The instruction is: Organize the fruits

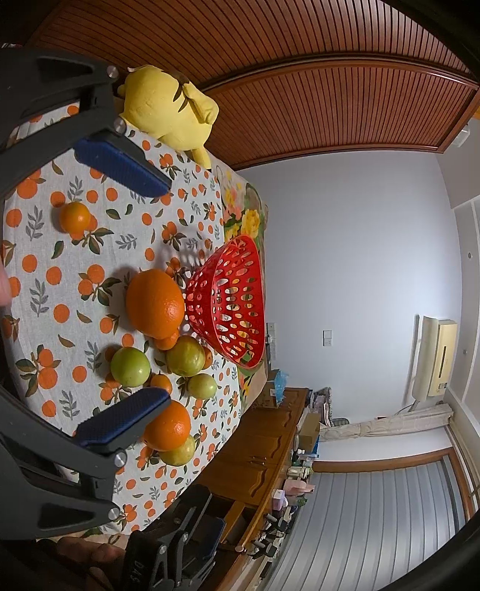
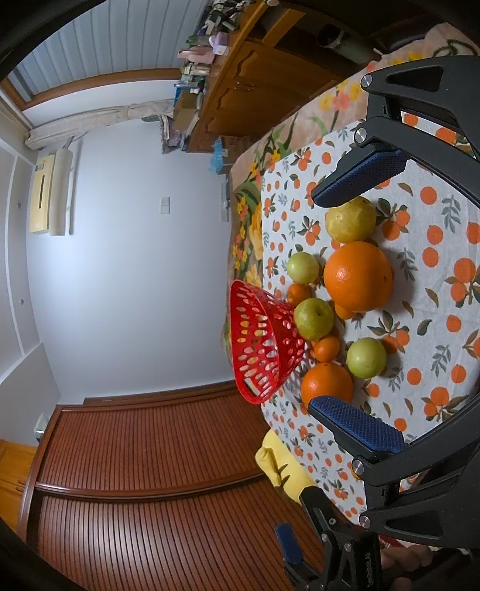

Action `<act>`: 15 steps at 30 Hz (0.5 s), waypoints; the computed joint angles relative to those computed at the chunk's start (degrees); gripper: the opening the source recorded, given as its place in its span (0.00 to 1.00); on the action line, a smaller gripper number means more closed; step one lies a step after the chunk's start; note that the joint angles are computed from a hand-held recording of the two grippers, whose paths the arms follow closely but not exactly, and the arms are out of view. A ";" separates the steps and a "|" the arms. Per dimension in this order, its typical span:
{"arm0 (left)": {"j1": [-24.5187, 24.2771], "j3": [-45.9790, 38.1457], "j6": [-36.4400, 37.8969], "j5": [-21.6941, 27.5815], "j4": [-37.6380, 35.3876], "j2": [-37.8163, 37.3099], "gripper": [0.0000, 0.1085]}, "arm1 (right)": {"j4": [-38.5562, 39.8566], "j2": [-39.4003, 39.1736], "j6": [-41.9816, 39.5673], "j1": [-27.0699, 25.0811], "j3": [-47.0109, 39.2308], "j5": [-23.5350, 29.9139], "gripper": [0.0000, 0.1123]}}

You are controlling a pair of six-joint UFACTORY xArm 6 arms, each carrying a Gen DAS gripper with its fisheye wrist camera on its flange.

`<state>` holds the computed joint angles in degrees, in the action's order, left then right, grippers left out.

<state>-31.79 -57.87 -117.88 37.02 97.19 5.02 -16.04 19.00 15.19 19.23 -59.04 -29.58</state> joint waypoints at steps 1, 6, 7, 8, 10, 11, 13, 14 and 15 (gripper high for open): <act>-0.02 0.02 0.00 -0.01 -0.01 -0.03 0.95 | -0.21 0.16 0.16 -0.15 -0.14 -0.02 0.92; -0.04 -0.02 -0.15 0.04 0.14 0.06 0.95 | -0.37 0.20 0.28 -0.17 -0.18 -0.02 0.92; -0.08 0.00 -0.05 0.12 0.02 0.04 0.95 | -0.35 0.18 0.30 -0.14 -0.15 -0.01 0.92; -0.08 0.02 -0.10 0.12 0.07 0.04 0.95 | -0.69 0.18 0.59 -0.28 -0.20 -0.01 0.92; -0.07 0.01 -0.12 0.12 0.08 0.06 0.95 | -0.49 0.15 0.46 -0.23 -0.20 0.07 0.92; -0.11 0.03 -0.19 0.18 0.13 0.06 0.95 | -0.82 0.17 0.76 -0.32 -0.23 0.03 0.92; -0.06 -0.03 -0.06 0.09 0.06 0.10 0.95 | -0.67 0.15 0.59 -0.28 -0.20 0.03 0.92; -0.10 0.00 -0.05 0.17 0.03 0.08 0.95 | -0.40 0.12 0.36 -0.17 -0.14 -0.03 0.92; -0.09 0.01 -0.14 0.16 0.13 0.07 0.95 | -0.78 0.13 0.75 -0.29 -0.21 0.06 0.92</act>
